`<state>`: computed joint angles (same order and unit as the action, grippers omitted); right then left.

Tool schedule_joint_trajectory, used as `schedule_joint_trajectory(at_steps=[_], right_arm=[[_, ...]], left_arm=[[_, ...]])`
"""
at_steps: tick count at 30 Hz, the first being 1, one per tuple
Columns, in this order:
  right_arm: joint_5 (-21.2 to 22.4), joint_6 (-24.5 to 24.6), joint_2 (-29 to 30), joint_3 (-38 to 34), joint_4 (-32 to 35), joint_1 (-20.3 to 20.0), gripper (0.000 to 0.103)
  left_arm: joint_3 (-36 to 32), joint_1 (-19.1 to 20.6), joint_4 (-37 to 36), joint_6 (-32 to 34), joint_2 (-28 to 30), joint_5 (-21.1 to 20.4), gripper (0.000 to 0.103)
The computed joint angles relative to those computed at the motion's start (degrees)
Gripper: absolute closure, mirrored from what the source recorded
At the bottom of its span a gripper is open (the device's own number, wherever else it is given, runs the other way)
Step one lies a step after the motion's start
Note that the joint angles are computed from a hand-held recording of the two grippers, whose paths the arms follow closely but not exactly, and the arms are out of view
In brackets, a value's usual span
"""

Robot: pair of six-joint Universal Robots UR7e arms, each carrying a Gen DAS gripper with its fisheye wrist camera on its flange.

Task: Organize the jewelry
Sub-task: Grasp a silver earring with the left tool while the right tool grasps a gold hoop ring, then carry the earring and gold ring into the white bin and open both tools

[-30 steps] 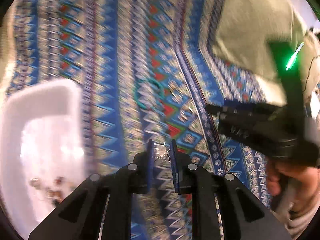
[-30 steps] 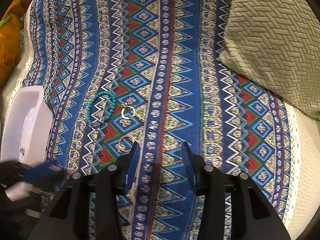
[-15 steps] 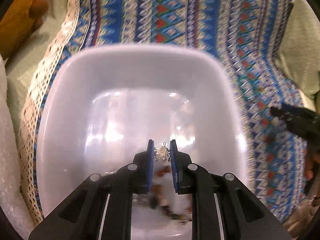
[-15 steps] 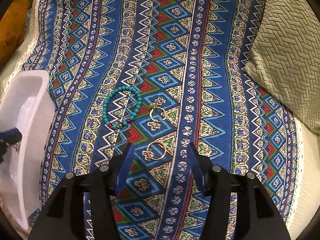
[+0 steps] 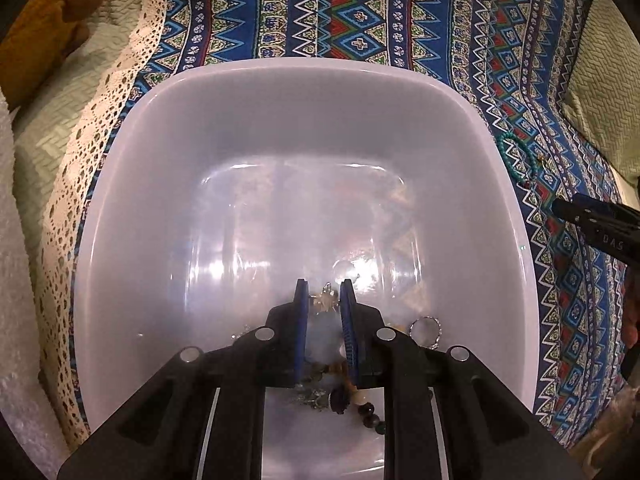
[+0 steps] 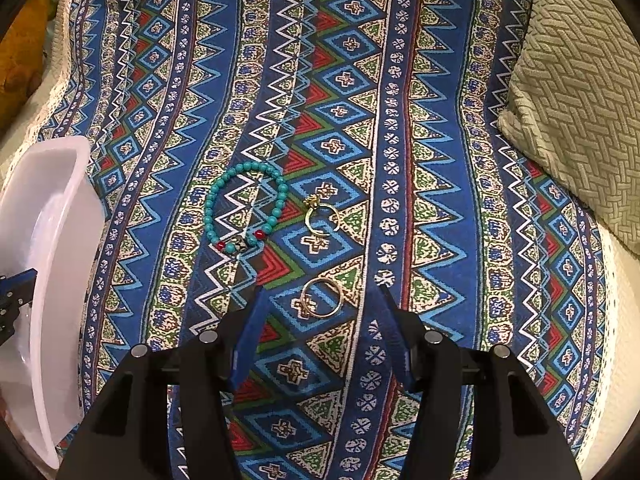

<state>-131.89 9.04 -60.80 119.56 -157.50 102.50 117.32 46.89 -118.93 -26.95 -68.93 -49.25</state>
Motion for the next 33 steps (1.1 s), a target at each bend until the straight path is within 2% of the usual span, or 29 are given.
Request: schedule_joint_trajectory(at_steps=[8, 10, 11, 12, 17, 20, 24, 26, 29, 33], right_arm=[[0.1, -1.6, 0.8, -0.1, -1.5, -0.7, 0.049], [-0.6, -3.0, 1.1, -0.2, -1.7, -0.6, 0.063], [-0.9, -3.2, 1.4, -0.4, -2.0, -0.5, 0.075], [-0.6, -2.5, 1.3, -0.4, -1.7, -0.5, 0.081], [-1.7, -2.1, 2.3, -0.7, -3.0, 0.2, 0.081], [1.5, -2.3, 1.5, -0.9, -5.1, 3.4, 0.081], [8.8, -6.3, 1.0, -1.4, -8.4, 8.8, 0.081], [11.0, -7.3, 1.4, -1.5, -8.9, 11.0, 0.081], [13.8, -8.1, 4.5, -3.9, -5.7, 13.3, 0.081], [14.2, -7.0, 6.9, -5.1, -2.4, 13.9, 0.081]], left_arm=[[0.3, -0.5, -0.1, -1.3, -0.4, 0.0, 0.087], [0.3, -0.6, -0.2, -1.6, -0.7, -0.1, 0.087], [0.3, -0.6, -0.2, -1.6, -1.0, -0.3, 0.087], [0.2, -0.6, 0.0, -1.6, -1.2, -0.4, 0.087], [0.0, -0.5, 0.7, -1.2, -2.3, -0.6, 0.087], [-0.1, -0.7, 0.7, -0.7, -3.4, -1.0, 0.087], [-0.2, -1.2, 0.8, -0.7, -5.3, -0.7, 0.087], [-0.2, -1.3, 1.3, -1.1, -6.2, 0.3, 0.087], [-0.2, -1.1, 2.8, -1.7, -7.4, 1.2, 0.087], [-0.1, -0.7, 4.8, -2.6, -8.0, 2.2, 0.087]])
